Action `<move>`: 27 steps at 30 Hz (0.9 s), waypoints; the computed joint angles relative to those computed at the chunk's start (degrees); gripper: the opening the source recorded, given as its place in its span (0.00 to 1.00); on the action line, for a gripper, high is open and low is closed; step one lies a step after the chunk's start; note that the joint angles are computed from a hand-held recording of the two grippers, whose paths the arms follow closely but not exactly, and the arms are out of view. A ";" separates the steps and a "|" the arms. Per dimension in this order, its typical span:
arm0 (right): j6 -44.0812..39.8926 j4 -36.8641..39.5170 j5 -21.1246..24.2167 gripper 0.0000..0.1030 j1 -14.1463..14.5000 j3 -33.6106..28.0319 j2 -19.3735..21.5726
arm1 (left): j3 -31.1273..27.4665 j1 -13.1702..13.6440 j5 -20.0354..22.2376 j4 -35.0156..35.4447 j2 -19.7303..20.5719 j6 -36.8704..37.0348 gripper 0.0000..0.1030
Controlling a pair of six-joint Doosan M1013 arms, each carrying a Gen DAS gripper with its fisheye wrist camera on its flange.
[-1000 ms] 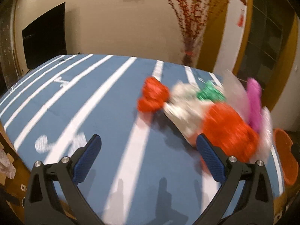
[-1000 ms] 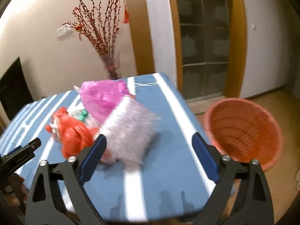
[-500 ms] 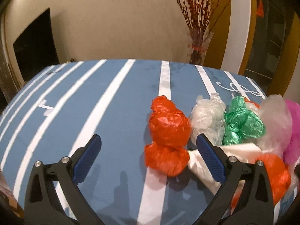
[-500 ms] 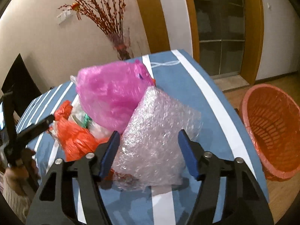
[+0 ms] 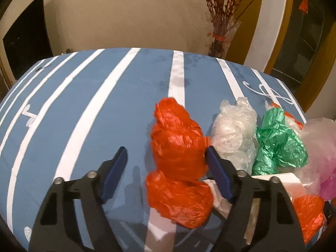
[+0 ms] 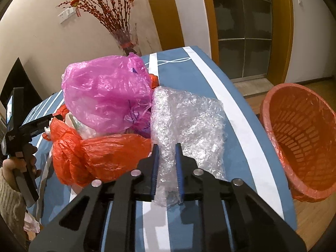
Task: Collect trash
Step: 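Grasp the red bag with the left tool while the right tool grasps the bubble wrap, then carry both items over the orange basket and open both tools to drop them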
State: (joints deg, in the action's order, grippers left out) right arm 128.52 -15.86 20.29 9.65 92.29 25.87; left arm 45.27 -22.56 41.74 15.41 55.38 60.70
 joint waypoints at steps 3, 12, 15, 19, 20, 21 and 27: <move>0.22 -0.27 -0.70 0.13 0.00 0.35 -0.24 | -0.82 -0.07 1.01 -1.21 0.56 1.55 0.60; 2.28 -3.01 -1.72 0.13 -0.26 1.39 -1.10 | -0.48 0.08 0.73 -1.48 0.65 0.41 0.37; 3.81 -4.73 -2.19 0.13 -0.43 1.54 -1.41 | 1.54 -0.16 -1.14 1.05 -0.64 -1.66 0.37; 6.95 -8.42 -2.93 0.13 -0.59 1.89 -1.97 | 4.75 -0.54 -4.48 4.90 -3.09 -4.84 0.37; 7.78 -9.31 -3.08 0.13 -0.59 1.97 -2.06 | 5.16 -0.56 -5.16 5.15 -3.57 -5.08 0.37; 8.55 -10.16 -3.36 0.13 -0.67 2.11 -2.26 | 5.85 -0.63 -6.04 5.52 -4.19 -5.56 0.37; 16.28 -18.45 -4.58 0.13 -1.09 3.40 -3.56 | 10.68 -1.96 -12.63 7.98 -8.56 -6.42 0.37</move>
